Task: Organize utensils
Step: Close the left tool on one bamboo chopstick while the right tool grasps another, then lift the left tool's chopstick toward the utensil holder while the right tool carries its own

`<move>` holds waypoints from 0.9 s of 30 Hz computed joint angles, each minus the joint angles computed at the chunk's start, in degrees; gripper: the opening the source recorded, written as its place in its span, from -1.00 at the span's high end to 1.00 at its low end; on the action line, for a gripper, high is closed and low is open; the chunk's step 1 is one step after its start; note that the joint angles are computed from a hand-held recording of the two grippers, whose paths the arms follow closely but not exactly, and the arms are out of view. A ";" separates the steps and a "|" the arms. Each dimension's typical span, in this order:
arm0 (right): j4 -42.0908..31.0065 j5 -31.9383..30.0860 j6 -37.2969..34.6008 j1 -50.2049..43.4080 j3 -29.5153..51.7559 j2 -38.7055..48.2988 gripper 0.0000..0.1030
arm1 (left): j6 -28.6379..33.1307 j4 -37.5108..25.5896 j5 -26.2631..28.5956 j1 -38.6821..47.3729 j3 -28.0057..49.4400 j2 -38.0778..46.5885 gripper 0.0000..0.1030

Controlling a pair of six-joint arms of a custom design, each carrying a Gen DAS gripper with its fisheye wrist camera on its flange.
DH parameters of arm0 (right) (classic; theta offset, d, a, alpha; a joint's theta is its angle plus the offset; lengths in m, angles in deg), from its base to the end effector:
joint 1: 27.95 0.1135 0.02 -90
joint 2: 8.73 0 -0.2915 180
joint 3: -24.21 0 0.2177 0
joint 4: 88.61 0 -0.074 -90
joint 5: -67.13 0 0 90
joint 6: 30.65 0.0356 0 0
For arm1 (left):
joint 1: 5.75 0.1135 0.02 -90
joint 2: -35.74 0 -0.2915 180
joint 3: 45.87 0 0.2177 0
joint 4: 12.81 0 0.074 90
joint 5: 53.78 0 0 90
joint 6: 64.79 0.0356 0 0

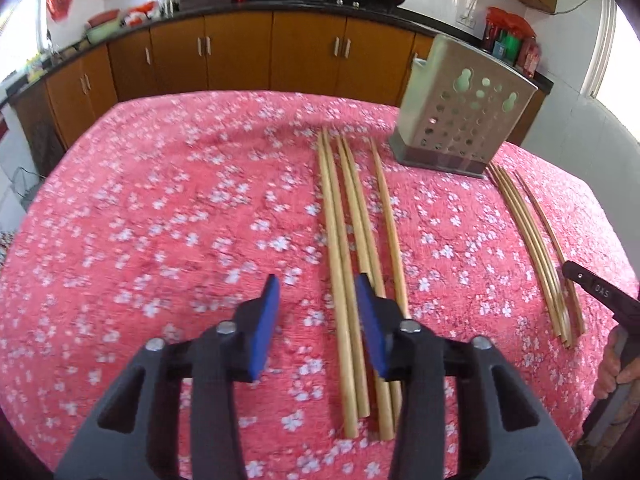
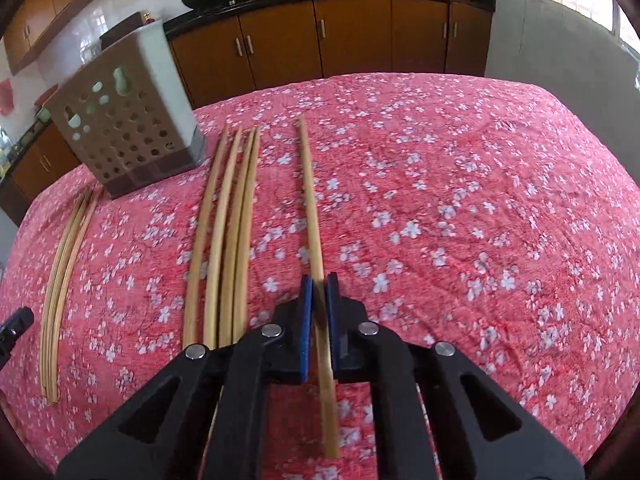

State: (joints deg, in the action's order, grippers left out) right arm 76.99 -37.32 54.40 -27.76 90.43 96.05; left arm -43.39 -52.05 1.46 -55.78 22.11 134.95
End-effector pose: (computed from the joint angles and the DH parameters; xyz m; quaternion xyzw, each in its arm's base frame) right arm 0.3299 0.0100 0.1731 -0.0821 0.9379 0.1061 0.3198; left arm 0.2001 -0.2072 0.1911 -0.2017 0.9200 0.0110 0.3358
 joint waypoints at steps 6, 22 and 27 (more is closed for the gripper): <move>1.15 -0.41 -0.58 -1.39 -1.69 -0.96 0.85 | 3.16 1.76 3.47 1.58 0.87 2.11 0.67; 3.56 0.05 -3.09 -0.22 -2.38 -0.64 0.84 | 5.42 0.45 2.07 3.99 1.08 3.82 0.83; 2.11 0.81 -3.52 -0.83 2.96 2.94 0.85 | 10.23 2.97 2.94 11.33 0.34 3.10 0.84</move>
State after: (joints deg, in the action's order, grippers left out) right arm 79.10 -36.51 50.89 -28.59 93.39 99.00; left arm -33.16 -49.08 4.40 -44.45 22.45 138.05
